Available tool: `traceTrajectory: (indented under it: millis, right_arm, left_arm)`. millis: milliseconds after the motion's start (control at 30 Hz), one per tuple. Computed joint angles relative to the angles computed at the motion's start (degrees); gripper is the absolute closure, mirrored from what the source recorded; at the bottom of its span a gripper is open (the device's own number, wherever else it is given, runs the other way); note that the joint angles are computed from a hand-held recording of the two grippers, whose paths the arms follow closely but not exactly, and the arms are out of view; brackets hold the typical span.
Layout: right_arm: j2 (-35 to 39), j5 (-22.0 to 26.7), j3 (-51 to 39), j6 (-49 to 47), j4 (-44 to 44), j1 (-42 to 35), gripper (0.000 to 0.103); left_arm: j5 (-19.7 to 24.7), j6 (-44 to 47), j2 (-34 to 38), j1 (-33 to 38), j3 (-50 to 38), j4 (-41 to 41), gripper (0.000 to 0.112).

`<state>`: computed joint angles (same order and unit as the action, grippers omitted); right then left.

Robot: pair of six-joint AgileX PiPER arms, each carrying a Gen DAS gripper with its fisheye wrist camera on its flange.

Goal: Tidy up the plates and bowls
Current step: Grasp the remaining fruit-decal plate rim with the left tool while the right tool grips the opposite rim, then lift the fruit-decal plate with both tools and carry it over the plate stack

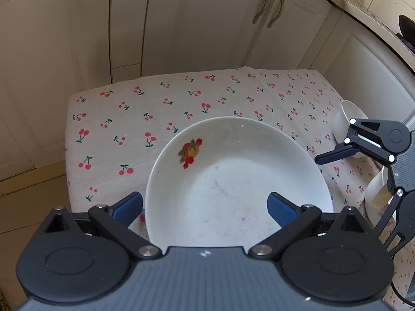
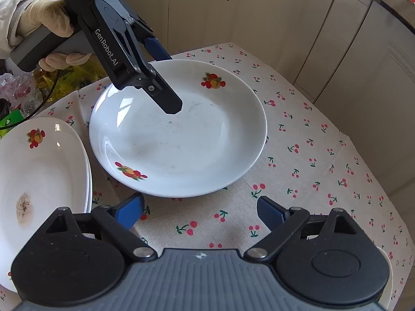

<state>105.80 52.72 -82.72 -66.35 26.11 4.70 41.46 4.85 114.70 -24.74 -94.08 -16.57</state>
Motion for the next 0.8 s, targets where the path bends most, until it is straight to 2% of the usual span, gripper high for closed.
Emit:
traceTrajectory:
  millis: [133,467,800]
  right_arm:
    - [0.89,0.41,-0.84,-1.62,0.67,0.16,0.007]
    - [4.77,6.08,-5.50,-3.86,3.85,-0.27,0.002]
    - [3.56,4.49,-3.52,-5.30,3.95,0.40,0.002]
  left_arm:
    - [1.29,2.00,1.25,0.39,-1.41,-1.99,0.011]
    - [4.07,6.66,2.96,1.89,-4.14,-6.76,0.011]
    - [7.70,8.91,5.85,2.72,-9.04,-9.36,0.011]
